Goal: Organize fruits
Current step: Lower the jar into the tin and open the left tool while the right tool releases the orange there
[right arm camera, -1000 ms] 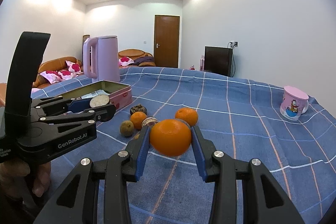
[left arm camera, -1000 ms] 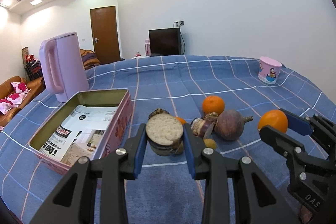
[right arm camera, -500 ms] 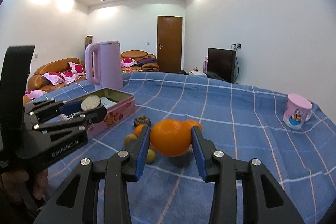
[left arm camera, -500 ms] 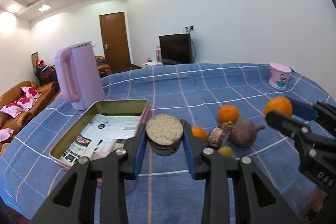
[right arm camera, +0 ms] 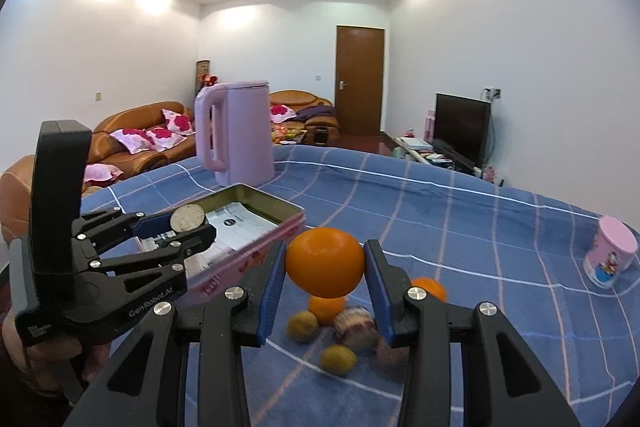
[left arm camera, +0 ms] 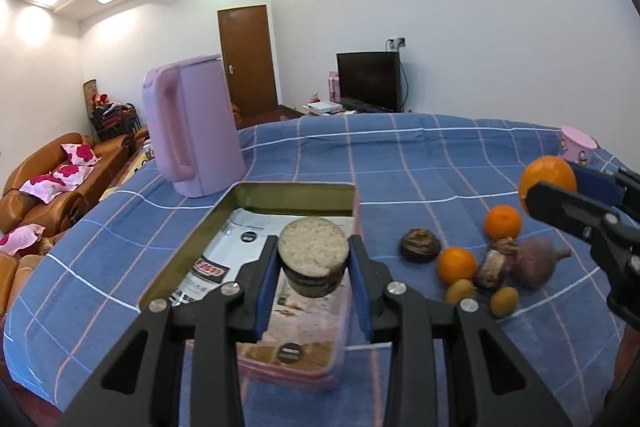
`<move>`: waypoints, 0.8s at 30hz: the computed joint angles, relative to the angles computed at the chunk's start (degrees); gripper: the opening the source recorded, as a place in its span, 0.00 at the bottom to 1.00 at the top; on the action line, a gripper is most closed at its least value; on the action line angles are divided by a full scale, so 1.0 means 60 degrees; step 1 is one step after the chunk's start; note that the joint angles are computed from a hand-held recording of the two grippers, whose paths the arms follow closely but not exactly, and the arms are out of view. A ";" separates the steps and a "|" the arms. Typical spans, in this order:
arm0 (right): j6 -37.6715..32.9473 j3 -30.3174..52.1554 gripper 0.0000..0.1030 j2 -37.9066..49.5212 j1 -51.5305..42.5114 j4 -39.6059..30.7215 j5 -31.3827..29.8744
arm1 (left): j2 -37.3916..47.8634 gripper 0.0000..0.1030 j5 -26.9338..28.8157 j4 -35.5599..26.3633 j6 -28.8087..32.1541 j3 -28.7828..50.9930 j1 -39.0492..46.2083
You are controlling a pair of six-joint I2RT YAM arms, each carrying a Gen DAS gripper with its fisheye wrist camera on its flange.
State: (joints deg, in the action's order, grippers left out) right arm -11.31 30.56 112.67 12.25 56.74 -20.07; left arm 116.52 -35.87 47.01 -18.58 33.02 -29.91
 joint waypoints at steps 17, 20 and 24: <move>0.0059 0.3713 0.40 0.1569 0.1825 -0.3113 0.0746 | 0.0217 0.34 0.1352 -0.0543 0.0758 0.0665 0.2198; 0.0094 0.4476 0.41 0.2161 0.2127 -0.3604 0.0904 | 0.0348 0.34 0.1515 -0.0786 0.0864 0.0889 0.2489; 0.0025 0.5219 0.41 0.2694 0.2305 -0.4194 0.0960 | 0.0521 0.34 0.1786 -0.0885 0.0905 0.1022 0.2776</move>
State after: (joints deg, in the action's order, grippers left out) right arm -11.16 61.88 128.84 26.08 31.57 -14.30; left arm 119.64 -25.15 41.70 -13.15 39.15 -13.26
